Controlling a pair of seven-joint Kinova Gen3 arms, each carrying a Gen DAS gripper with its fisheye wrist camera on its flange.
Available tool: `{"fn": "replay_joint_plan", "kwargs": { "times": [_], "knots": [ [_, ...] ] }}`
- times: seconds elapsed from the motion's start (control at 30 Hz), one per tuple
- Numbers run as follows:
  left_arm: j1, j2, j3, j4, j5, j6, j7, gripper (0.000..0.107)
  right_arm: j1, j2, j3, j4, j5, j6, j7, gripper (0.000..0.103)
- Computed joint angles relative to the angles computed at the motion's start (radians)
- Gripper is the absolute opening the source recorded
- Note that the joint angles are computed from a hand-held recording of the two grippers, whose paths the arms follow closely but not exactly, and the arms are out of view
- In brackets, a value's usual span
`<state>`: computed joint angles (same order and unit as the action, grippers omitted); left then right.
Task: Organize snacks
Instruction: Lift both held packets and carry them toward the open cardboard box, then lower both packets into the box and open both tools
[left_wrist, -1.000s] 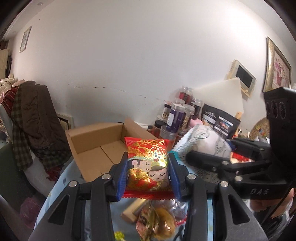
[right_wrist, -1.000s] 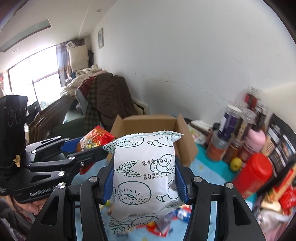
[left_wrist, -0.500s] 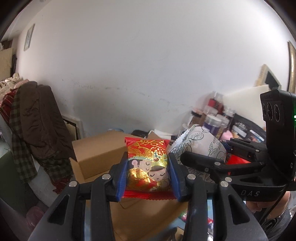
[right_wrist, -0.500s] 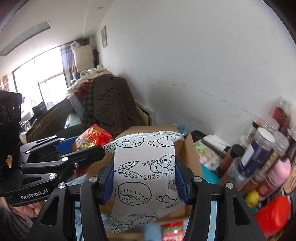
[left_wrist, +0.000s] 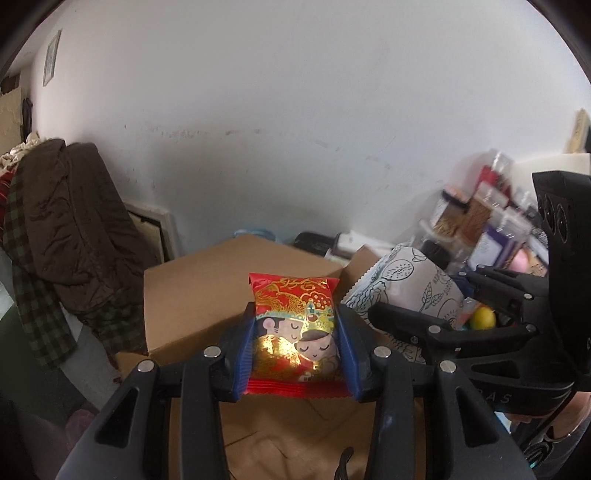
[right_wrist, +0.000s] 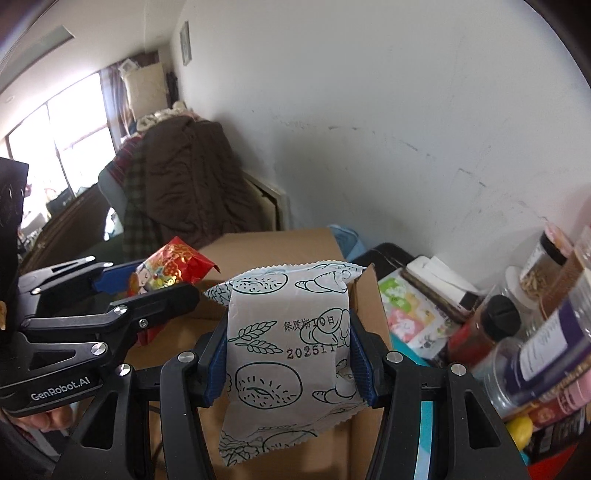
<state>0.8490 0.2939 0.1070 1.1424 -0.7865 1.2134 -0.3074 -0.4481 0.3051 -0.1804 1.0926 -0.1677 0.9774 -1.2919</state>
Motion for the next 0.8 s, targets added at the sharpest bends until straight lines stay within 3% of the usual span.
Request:
{"fn": "replay_joint_plan", "kwargs": {
  "times": [0.2,0.57,0.67,0.8],
  "knots": [
    [-0.072,0.028,-0.002,-0.013,0.107,-0.013,-0.079,0.040,-0.053,0.085,0.029,-0.081,0.081,0.067,-0.054,0.055],
    [-0.069,0.128,-0.050,-0.157,0.198,0.146,-0.185,0.040,-0.145,0.129,0.071,-0.100,0.247,0.088,-0.120,0.056],
    [-0.082,0.144,-0.058,-0.180,0.236,0.172,-0.193,0.040,-0.153,0.127,0.068,-0.091,0.270,0.083,-0.115,0.058],
    [-0.081,0.159,-0.070,-0.201,0.251,0.208,-0.190,0.040,-0.173,0.109,0.077,-0.054,0.312,0.050,-0.140,0.071]
  ]
}}
